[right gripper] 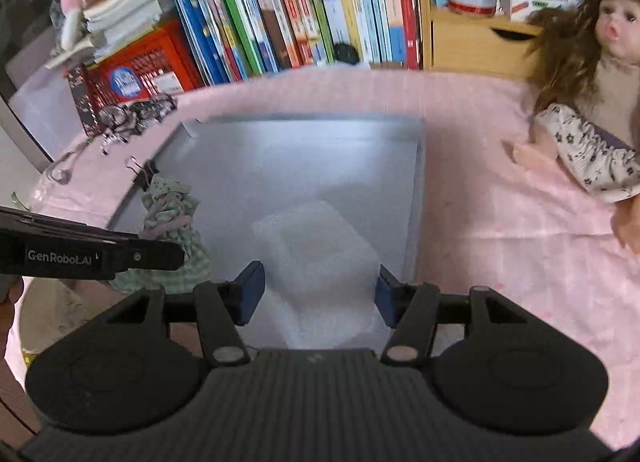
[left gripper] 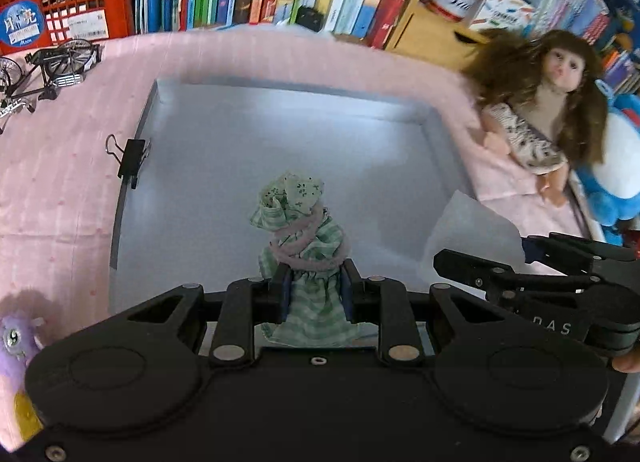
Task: Organize soft objects
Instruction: 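Carry the dress with the left tool while the right carries the bubble-wrap block over the white tray, then lower the dress into the tray and open the left tool while the right releases the block, then withdraw both tools from the tray toward the remaining soft items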
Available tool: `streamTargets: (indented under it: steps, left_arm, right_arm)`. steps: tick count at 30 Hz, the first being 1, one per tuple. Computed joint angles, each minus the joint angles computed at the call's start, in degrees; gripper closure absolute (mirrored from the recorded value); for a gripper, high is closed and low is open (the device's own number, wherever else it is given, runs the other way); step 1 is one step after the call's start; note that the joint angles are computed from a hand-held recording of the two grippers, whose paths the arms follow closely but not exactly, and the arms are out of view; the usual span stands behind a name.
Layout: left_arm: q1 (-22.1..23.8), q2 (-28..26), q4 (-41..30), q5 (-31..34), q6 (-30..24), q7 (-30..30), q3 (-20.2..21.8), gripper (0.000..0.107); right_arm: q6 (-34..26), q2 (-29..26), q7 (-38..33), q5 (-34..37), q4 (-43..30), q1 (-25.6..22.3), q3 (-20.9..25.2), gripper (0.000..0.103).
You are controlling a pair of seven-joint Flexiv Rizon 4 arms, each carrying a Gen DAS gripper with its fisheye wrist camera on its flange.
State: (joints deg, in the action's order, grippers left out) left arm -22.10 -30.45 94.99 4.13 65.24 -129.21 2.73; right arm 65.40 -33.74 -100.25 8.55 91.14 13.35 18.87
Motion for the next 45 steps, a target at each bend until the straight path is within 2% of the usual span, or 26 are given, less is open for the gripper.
streamTargets:
  steps: [10,12,15,20,26,33,37,40,45]
  left_arm:
    - [1.18,-2.91,-2.13,-2.43,-2.01,1.23,-1.1,0.083]
    - [1.14,-3.24,-2.28,-2.66,-2.02,1.42,-1.13,0.082]
    - [0.74,-3.38,-2.55,-2.5,-2.04,1.27,-0.76,0.077]
    - [-0.9,-2.56,-2.88,-0.18,-2.86,-0.41,0.95,0.061]
    - [-2.46,-0.16,-1.79,3.57,-1.7,-2.56,2.15,0.054]
    - [-6.92,5.05,1.35,13.66,2.22,-8.13,5.42,0.042]
    - [-9.67,8.43,3.74,21.25,5.13,-14.79,7.23,0.034]
    - [-11.74,11.02,5.26,28.0,6.04,-20.58,8.32,0.031]
    - [-15.77,14.95,7.42,40.68,5.73,-33.51,9.81,0.027]
  right_arm:
    - [-3.0,-2.27,1.16,-1.49,-2.1,1.28,-1.01,0.041]
    - [-2.98,-2.42,1.45,-1.91,-2.02,1.61,-1.39,0.038]
    - [-2.5,-2.48,1.68,-1.74,-1.93,1.52,-1.23,0.032]
    - [-2.04,-2.2,0.39,-0.03,-2.35,0.15,0.29,0.024]
    - [-0.11,-0.2,-2.29,2.75,-1.39,-1.42,1.73,0.017]
    - [7.11,4.31,-8.84,8.04,3.18,-5.26,5.35,0.014]
    - [13.2,7.57,-13.41,11.08,7.54,-7.43,7.7,0.01]
    - [17.8,9.71,-17.54,13.86,10.74,-10.17,10.99,0.008]
    - [23.26,11.87,-26.43,20.39,14.42,-18.46,20.45,0.004]
